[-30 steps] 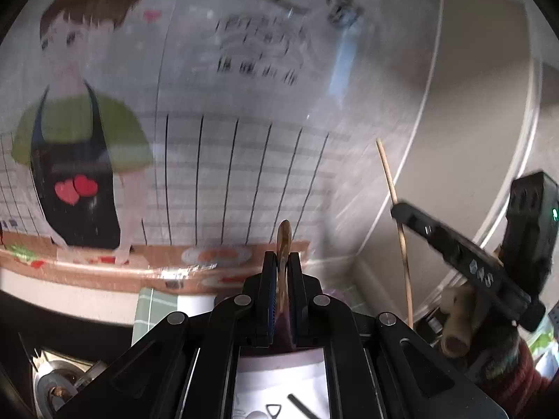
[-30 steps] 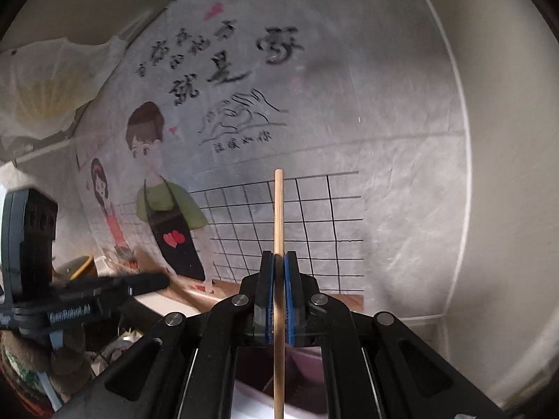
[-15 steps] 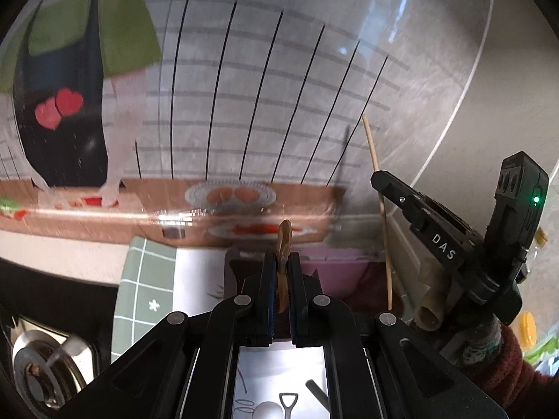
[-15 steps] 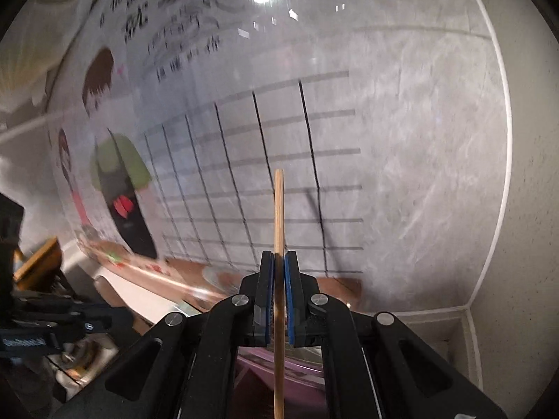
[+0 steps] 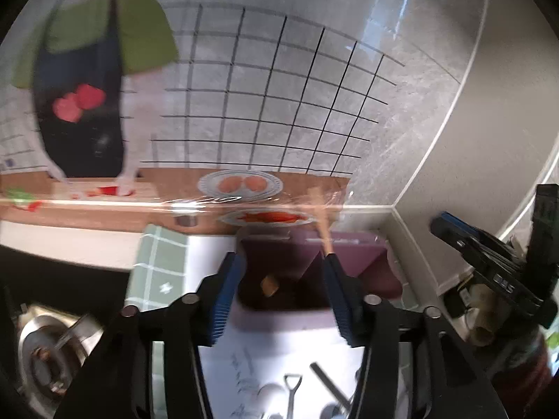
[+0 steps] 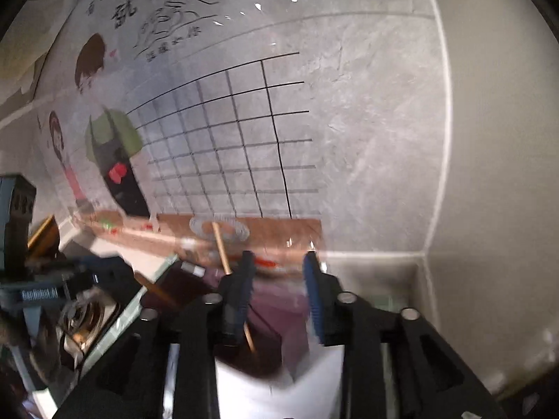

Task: Organize utensils
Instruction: 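Lift both held utensils into the purple holder and open both grippers, then grasp the blue plastic spoon with the left gripper while the right grasps another chopstick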

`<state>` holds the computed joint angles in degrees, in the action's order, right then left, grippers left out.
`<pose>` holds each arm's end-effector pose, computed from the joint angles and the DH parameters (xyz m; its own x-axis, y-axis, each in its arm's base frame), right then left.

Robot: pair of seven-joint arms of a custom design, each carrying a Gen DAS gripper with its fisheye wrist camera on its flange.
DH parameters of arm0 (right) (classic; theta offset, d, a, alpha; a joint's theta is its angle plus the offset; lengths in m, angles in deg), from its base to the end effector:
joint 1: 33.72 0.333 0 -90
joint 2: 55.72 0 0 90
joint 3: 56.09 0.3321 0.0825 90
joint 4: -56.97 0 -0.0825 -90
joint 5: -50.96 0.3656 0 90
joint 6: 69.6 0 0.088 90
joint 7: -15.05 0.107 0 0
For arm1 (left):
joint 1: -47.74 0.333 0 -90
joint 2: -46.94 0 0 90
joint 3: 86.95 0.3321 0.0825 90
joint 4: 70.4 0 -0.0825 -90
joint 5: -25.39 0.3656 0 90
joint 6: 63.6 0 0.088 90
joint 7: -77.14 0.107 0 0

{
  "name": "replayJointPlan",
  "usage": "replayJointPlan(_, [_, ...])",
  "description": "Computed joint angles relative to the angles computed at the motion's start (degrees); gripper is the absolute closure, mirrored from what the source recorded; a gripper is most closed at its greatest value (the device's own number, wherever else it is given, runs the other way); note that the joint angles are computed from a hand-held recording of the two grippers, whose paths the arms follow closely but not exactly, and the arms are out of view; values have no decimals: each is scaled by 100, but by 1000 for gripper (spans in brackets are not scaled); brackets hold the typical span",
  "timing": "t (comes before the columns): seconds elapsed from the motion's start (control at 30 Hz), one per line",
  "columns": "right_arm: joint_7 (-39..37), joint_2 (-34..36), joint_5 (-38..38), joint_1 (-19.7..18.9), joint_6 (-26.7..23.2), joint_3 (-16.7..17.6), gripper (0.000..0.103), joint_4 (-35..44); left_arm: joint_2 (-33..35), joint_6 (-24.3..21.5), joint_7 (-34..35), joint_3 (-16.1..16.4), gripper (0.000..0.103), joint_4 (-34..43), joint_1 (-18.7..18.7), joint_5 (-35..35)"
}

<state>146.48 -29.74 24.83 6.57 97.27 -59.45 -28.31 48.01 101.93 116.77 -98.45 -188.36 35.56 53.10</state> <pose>0.5580 0.4654 0.5458 0.3990 -0.9042 -0.1525 -0.5513 -0.1037 -0.8278 0.5235 -0.2584 0.5429 -0.0501 -0.9724 0.2281 -0.6891 -0.1317 -0.7126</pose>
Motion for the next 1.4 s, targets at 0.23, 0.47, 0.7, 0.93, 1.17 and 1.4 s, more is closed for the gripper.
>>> replayJointPlan(0.23, [253, -1033, -962, 362, -1412, 255, 54, -1169, -1211, -328, -940, -365, 41, -1306, 135, 526])
replayJointPlan(0.47, [85, -1280, -654, 83, -1862, 1000, 54, -1985, -2086, -330, -957, -733, 39, -2597, 132, -331])
replayJointPlan(0.7, [-444, -973, 854, -204, -1719, 1335, 92, -2222, -2656, -483, -1190, -1034, 39, -3335, 71, -828])
replayJointPlan(0.93, [-357, -558, 966, -33, -2068, 1183, 91, -1698, -2863, -618, -1180, -1134, 39, -3550, -67, -1082])
replayJointPlan(1.17, [-513, -365, 1005, 38, -2378, 1160, 95, -1407, -2566, -496, -934, -1088, 38, -3391, -209, -1221])
replayJointPlan(1.4, [-163, -1160, 902, -2, -1440, 1150, 97, -2584, -1686, -247, -382, -1071, 34, -2798, -364, -1102])
